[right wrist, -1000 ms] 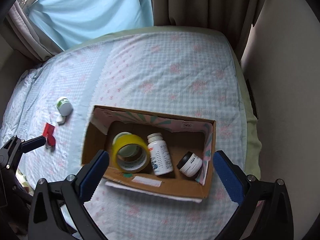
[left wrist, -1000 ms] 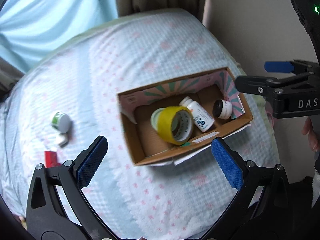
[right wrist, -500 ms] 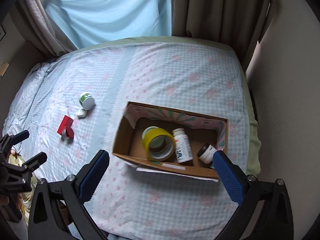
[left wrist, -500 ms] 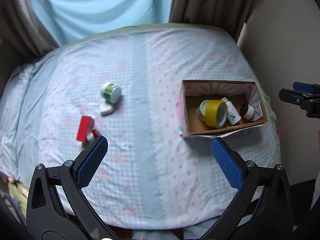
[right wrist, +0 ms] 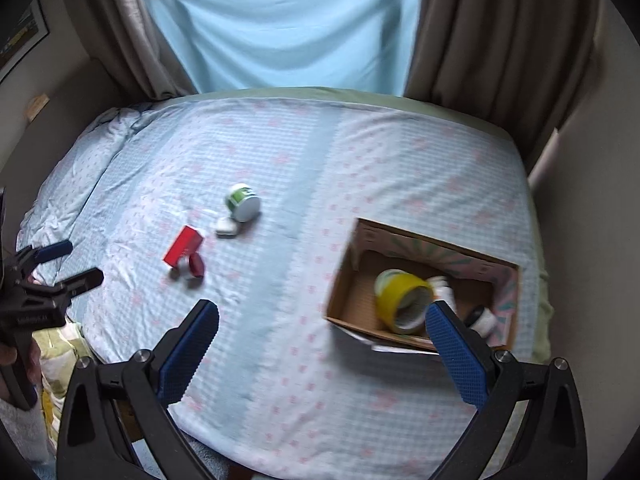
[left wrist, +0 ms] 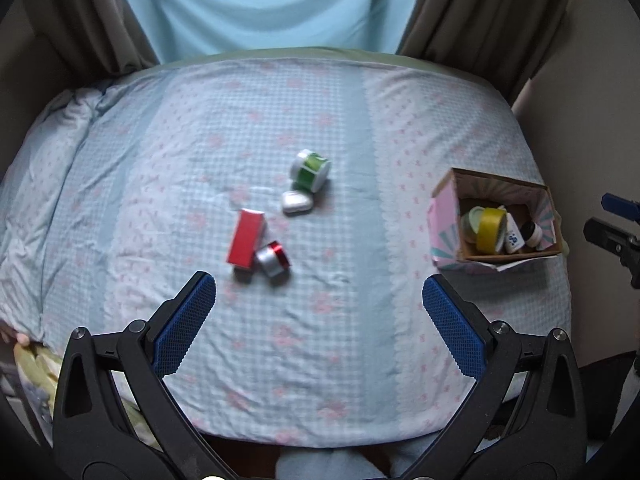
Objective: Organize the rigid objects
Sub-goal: 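Withdraw both tools from the box toward the remaining items, then grasp the red box with the left tool while the right tool grasps the red-silver tin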
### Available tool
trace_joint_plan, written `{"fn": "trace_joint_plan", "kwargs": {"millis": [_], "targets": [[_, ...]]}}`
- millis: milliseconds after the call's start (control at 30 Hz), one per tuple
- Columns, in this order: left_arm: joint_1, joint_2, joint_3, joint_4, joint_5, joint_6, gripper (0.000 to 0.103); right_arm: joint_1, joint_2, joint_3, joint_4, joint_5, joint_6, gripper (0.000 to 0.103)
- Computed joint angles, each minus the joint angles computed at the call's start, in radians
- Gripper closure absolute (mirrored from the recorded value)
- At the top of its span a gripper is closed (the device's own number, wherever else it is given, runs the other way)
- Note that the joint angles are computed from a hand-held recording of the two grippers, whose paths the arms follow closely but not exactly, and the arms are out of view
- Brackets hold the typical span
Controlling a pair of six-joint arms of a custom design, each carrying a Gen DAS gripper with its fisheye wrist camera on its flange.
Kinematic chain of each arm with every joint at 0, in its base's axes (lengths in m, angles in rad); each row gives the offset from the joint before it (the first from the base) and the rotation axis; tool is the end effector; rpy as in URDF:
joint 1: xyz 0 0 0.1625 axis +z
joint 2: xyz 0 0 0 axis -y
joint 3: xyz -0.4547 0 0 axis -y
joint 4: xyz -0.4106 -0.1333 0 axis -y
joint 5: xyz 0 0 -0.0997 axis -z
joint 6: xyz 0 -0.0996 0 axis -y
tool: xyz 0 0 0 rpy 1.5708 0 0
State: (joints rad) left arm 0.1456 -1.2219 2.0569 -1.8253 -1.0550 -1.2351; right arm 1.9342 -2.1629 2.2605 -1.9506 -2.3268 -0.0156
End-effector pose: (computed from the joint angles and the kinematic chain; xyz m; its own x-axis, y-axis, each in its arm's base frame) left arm -0.4355 -0.2482 0.1583 -0.7346 0.1819 -0.6537 0.4061 0.8897 -0.2087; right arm 0.1570 -0.2300 0.4579 -0.7426 -0.0941 0.6631 -0.3530 0.8964 -0.2682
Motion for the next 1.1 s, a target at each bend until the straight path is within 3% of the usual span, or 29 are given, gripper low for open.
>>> {"fn": "trace_joint_plan", "kwargs": {"millis": [333, 600, 800, 1100], "targets": [[0.159, -0.167, 0.061, 0.046, 0.044, 0.163, 0.0, 0.126, 0.239, 0.06, -0.133, 0.017, 0.15, 0.0], [0.351, -0.129, 0.049, -0.059, 0.034, 0.415, 0.0, 0.134, 0.444, 0.092, -0.295, 0.027, 0.191, 0.0], [0.476, -0.027, 0.026, -0.128, -0.013, 0.552, 0.0, 0.11, 0.585, 0.131, -0.471, 0.048, 0.123, 0.0], [0.62, 0.16, -0.018, -0.199, -0.09, 0.626, 0.001, 0.0, 0.796, 0.254, -0.862, 0.082, -0.119, 0.0]]}}
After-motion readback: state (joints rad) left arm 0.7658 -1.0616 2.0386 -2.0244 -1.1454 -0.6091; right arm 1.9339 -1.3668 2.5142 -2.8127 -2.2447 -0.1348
